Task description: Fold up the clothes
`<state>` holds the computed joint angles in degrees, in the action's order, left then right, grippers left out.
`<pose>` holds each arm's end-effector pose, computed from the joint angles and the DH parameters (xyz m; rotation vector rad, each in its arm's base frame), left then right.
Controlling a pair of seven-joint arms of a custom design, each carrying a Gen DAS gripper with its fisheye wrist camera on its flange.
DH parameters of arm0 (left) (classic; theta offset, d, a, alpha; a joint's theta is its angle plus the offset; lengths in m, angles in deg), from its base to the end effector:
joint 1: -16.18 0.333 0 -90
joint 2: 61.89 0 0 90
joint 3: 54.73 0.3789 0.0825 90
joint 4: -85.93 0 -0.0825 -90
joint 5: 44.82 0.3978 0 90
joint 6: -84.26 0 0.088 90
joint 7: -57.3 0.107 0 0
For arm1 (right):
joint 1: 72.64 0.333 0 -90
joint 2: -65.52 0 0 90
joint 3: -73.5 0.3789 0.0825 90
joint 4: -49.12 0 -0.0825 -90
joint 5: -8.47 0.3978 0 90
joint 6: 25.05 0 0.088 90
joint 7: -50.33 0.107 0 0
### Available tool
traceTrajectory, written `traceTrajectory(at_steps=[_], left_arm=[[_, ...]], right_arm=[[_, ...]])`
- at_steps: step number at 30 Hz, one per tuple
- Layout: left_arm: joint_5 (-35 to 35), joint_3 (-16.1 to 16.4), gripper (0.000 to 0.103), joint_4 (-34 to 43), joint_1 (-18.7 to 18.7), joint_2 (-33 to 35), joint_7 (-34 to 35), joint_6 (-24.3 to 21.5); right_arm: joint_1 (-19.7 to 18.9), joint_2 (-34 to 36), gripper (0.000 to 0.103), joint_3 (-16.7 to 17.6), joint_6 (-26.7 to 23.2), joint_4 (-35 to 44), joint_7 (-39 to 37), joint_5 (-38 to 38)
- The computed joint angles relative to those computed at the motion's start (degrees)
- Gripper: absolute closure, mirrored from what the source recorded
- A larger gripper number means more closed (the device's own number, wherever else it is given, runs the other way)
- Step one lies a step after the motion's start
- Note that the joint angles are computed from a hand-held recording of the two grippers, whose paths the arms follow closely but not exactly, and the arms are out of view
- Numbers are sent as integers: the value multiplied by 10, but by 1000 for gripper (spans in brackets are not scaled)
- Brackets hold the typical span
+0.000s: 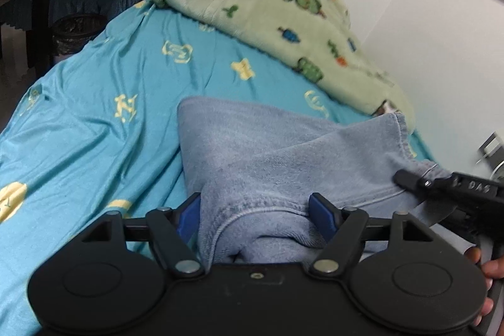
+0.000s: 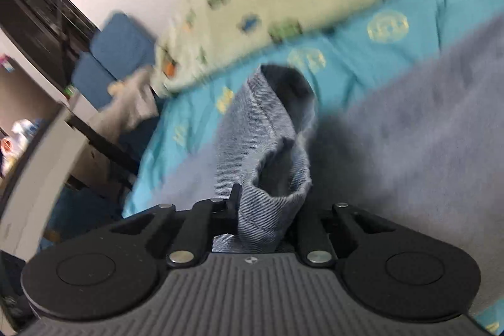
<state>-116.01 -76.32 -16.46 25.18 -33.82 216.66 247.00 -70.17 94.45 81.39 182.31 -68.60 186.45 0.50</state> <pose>0.7135 -0.0705 0.3745 -1.6884 2.0839 -1.2886 0.6667 0.1260 0.3653 -1.0488 1.8070 -0.3079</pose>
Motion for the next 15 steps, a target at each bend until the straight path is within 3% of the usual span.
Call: traceTrajectory(at_steps=[2, 5, 10, 15], left_arm=[[-68, -27, 33, -3, 19, -6, 82, 15], [-163, -35, 33, -6, 23, -18, 191, 18], [-142, 3, 33, -10, -15, -15, 188, 6], [-74, 32, 33, -2, -52, 5, 138, 14]], right_arm=[[33, -16, 89, -32, 17, -14, -22, 41], [75, -36, 89, -74, 21, -35, -55, 123], [148, -52, 89, -145, -43, -55, -112, 284], [203, -40, 90, -197, -91, -58, -150, 374]])
